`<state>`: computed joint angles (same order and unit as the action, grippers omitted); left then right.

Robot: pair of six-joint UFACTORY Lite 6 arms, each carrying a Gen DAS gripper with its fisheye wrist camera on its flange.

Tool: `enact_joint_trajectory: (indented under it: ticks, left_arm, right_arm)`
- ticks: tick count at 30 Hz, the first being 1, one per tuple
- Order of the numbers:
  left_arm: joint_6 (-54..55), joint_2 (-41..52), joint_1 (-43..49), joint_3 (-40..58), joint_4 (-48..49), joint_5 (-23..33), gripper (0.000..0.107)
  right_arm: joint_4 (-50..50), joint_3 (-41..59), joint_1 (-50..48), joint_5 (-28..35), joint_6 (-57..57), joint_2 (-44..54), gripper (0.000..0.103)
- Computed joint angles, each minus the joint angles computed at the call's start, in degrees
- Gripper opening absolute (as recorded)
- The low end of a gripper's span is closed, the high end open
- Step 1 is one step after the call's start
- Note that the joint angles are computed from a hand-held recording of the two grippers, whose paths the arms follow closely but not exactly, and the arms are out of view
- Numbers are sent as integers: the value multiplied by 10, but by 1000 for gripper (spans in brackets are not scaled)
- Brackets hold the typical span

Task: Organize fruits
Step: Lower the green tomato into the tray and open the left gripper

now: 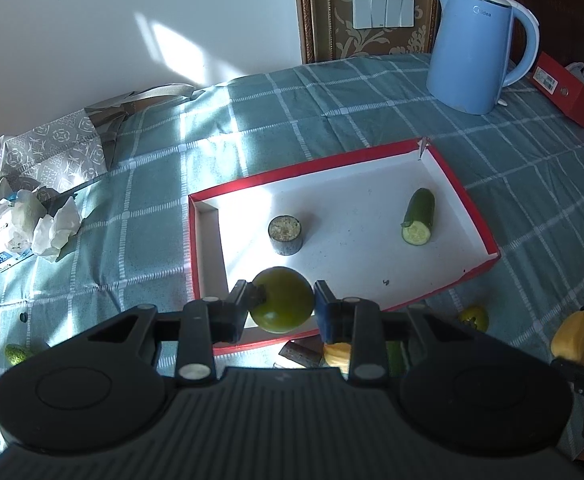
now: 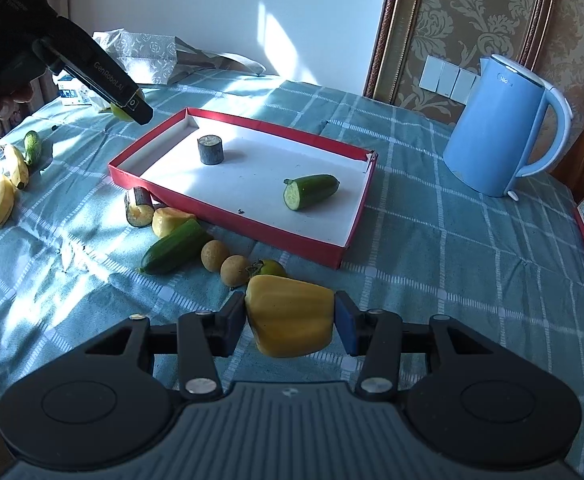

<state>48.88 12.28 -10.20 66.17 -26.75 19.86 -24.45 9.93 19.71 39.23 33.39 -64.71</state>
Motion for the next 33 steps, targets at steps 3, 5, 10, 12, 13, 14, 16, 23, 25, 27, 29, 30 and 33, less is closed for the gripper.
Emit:
enact_joint_trajectory:
  ticks: [3, 5, 10, 12, 13, 14, 16, 23, 25, 27, 29, 30, 33]
  left_arm:
    - [-28, 40, -16, 29, 21, -15, 31]
    - [-67, 68, -26, 52, 51, -17, 31]
    - [-170, 152, -56, 119, 141, -35, 31]
    - [-218, 188, -69, 149, 187, -37, 31]
    - [-234, 203, -75, 162, 203, -38, 31]
    - [-251, 217, -80, 174, 219, -38, 31]
    - [-287, 251, -89, 205, 251, -34, 31]
    - [-422, 331, -120, 279, 389, -35, 45]
    - [-441, 344, -125, 294, 411, -33, 50]
    - [-460, 348, -129, 299, 430, -31, 50]
    - [-446, 342, -127, 299, 413, -31, 50]
    - [-445, 334, -125, 291, 411, -36, 52]
    - [-463, 287, -113, 247, 425, -62, 70]
  right_arm:
    - [3, 0, -3, 14, -3, -14, 46]
    - [2, 0, -1, 24, -1, -22, 46]
    - [16, -2, -21, 45, -20, -46, 46]
    - [22, -3, -32, 52, -30, -55, 46]
    - [26, -4, -37, 55, -35, -59, 46]
    - [28, -4, -42, 60, -39, -64, 46]
    - [29, -4, -47, 68, -40, -70, 46]
    - [36, -2, -67, 79, -51, -81, 46]
    - [37, 0, -71, 77, -54, -78, 46]
    - [37, 1, -74, 71, -54, -71, 46]
    - [39, 3, -80, 59, -58, -59, 46]
    - [40, 6, -84, 50, -62, -50, 46]
    - [49, 19, -103, 1, -80, -5, 46]
